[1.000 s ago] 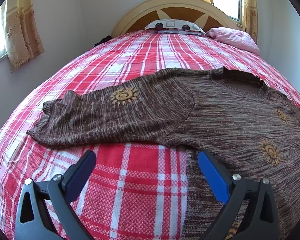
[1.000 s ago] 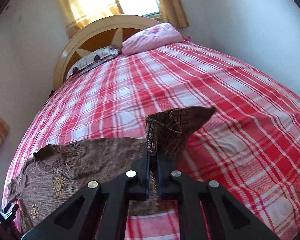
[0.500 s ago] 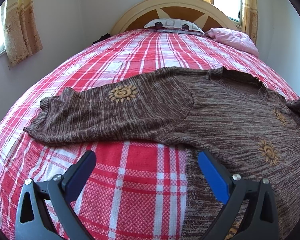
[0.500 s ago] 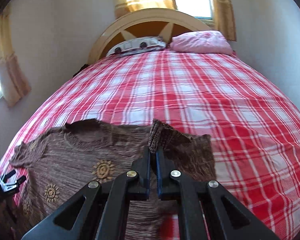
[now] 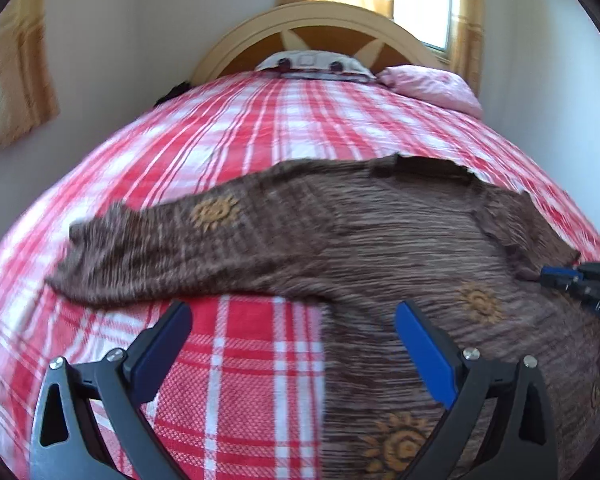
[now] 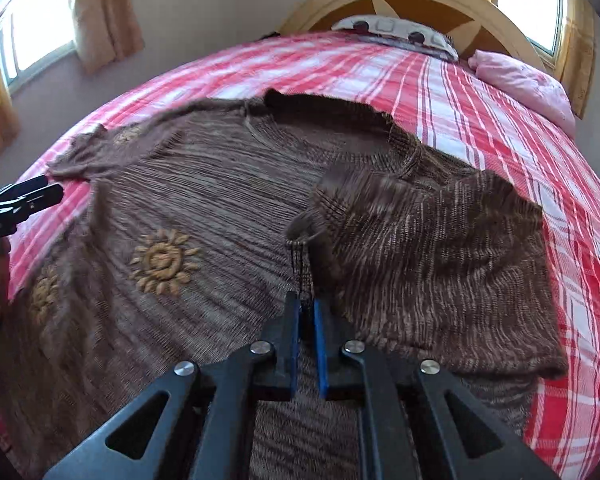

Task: Fold small clothes
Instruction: 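Lift the held sleeve with the right gripper, lay it across the body, release, then grasp the other sleeve cuff with the left gripper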

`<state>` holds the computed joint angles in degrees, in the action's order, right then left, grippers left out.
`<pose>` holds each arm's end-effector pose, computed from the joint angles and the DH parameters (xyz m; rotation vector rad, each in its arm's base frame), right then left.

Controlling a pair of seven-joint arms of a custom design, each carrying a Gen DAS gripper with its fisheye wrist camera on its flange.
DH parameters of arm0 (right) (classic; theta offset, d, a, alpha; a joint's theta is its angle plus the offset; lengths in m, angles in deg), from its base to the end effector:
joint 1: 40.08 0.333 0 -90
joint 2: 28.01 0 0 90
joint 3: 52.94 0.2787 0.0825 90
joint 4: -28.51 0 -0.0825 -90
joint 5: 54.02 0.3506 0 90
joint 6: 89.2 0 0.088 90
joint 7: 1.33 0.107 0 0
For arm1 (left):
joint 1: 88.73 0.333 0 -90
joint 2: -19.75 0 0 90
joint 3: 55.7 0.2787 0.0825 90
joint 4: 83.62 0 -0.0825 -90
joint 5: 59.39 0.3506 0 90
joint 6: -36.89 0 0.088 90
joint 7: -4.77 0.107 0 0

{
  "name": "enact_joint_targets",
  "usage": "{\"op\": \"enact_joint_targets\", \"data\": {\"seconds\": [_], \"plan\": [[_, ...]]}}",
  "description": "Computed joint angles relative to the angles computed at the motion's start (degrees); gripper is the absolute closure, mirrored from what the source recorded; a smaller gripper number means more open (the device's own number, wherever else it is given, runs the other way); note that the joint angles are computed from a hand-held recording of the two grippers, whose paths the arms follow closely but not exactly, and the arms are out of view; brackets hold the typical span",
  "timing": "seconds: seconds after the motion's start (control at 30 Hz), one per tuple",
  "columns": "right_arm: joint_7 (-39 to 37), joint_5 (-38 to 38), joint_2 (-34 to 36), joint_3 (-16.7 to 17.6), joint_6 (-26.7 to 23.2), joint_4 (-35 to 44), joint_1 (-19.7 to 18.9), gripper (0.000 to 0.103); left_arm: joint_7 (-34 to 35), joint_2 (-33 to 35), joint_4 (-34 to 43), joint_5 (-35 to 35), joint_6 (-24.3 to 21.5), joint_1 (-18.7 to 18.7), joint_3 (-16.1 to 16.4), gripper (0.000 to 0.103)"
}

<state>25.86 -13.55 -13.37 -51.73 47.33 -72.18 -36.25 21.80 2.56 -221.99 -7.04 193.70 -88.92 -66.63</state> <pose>0.6213 0.0601 0.4406 -2.2748 0.9911 -0.2288 0.4508 -0.1232 0.4598 -1.9401 1.3983 -0.6421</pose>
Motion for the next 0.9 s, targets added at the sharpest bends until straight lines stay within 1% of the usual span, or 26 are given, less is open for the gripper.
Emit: {"op": "enact_joint_targets", "data": {"seconds": [0.03, 0.07, 0.13, 0.17, 0.2, 0.23, 0.27, 0.3, 0.33, 0.37, 0.4, 0.43, 0.47, 0.53, 0.57, 0.63, 0.7, 0.73, 0.8, 0.83, 0.9], "plan": [[-1.1, 2.83, -0.54, 0.08, -2.08, 0.07, -1.38, 0.093, 2.33, 0.43, 1.67, -0.24, -1.26, -0.83, -0.55, 0.0], [-2.14, 5.31, -1.45, -0.11, -2.46, -0.59, -2.43, 0.092, 4.56, 1.31, 3.74, -0.62, -2.14, -1.68, -0.99, 0.001], [-4.03, 7.91, -3.42, -0.77, 1.09, -3.34, -3.09, 0.087, 9.32, 3.97, 7.63, -3.16, -1.24, -3.47, -0.61, 0.001], [-4.61, 8.48, -4.34, -1.09, 3.95, -4.88, -3.04, 0.076, 11.85, 6.01, 10.1, -5.25, -1.1, -4.45, -0.49, 0.006], [-5.11, 9.11, -5.39, -1.33, 8.1, -6.9, -2.8, 0.06, 14.73, 8.18, 12.34, -7.84, -0.38, -5.43, -0.15, 0.01], [-6.17, 10.84, -6.24, -1.46, 10.3, -8.34, -3.03, 0.052, 19.6, 11.78, 15.93, -12.52, -0.2, -6.85, 0.2, 0.017], [-7.37, 13.03, -6.97, -1.61, 10.68, -9.18, -3.54, 0.044, 22.71, 14.34, 18.71, -15.45, -1.1, -7.55, 0.19, 0.022], [-8.37, 15.28, -7.18, -1.97, 9.73, -9.13, -4.28, 0.044, 25.46, 17.38, 21.95, -18.29, -2.18, -8.13, 0.01, 0.025], [-9.4, 17.34, -7.55, -2.32, 8.96, -9.42, -4.95, 0.044, 29.15, 21.45, 26.26, -22.73, -3.52, -8.65, -0.37, 0.029], [-10.44, 18.91, -7.76, -2.6, 8.96, -9.67, -5.35, 0.044, 31.0, 23.75, 28.72, -25.3, -4.49, -8.84, -0.68, 0.035], [-11.68, 20.9, -8.02, -2.74, 9.47, -10.13, -5.63, 0.044, 32.41, 26.73, 32.14, -27.01, -6.07, -9.19, -1.03, 0.039], [-12.35, 22.52, -7.9, -3.02, 8.89, -9.98, -6.06, 0.044, 33.01, 29.68, 35.6, -27.12, -7.74, -9.71, -1.02, 0.048], [-12.2, 23.64, -7.38, -3.38, 7.29, -9.14, -6.62, 0.044, 32.26, 31.87, 38.26, -26.68, -9.15, -10.49, -0.81, 0.054], [-11.81, 25.57, -6.89, -3.83, 5.69, -8.18, -7.57, 0.044, 32.81, 36.14, 43.28, -28.85, -11.46, -10.75, -1.03, 0.054], [-11.97, 26.6, -6.95, -3.97, 5.2, -8.25, -8.01, 0.044, 32.76, 37.53, 44.82, -30.31, -11.87, -10.52, -1.1, 0.054], [-11.43, 28.49, -6.41, -4.21, 4.16, -7.82, -8.77, 0.044, 33.34, 39.22, 45.83, -34.47, -10.16, -9.26, -2.08, 0.054], [-10.81, 29.89, -6.18, -4.18, 4.24, -7.78, -9.11, 0.044, 34.21, 40.9, 47.16, -38.07, -9.25, -8.36, -3.12, 0.054], [-10.53, 30.25, -6.22, -4.2, 4.28, -7.91, -9.28, 0.044, 34.15, 41.36, 47.45, -39.1, -8.63, -8.27, -3.36, 0.054], [-9.2, 30.04, -5.58, -4.28, 4.03, -7.37, -9.51, 0.044, 34.43, 41.91, 47.22, -41.67, -6.0, -7.66, -4.33, 0.054], [-8.5, 29.68, -5.31, -4.26, 4.09, -7.14, -9.56, 0.044, 34.41, 42.07, 47.45, -42.2, -5.9, -7.7, -4.45, 0.054], [-7.58, 29.02, -4.84, -4.18, 4.07, -6.78, -9.73, 0.044, 34.11, 42.77, 48.26, -42.78, -5.44, -7.98, -4.48, 0.05]]}}
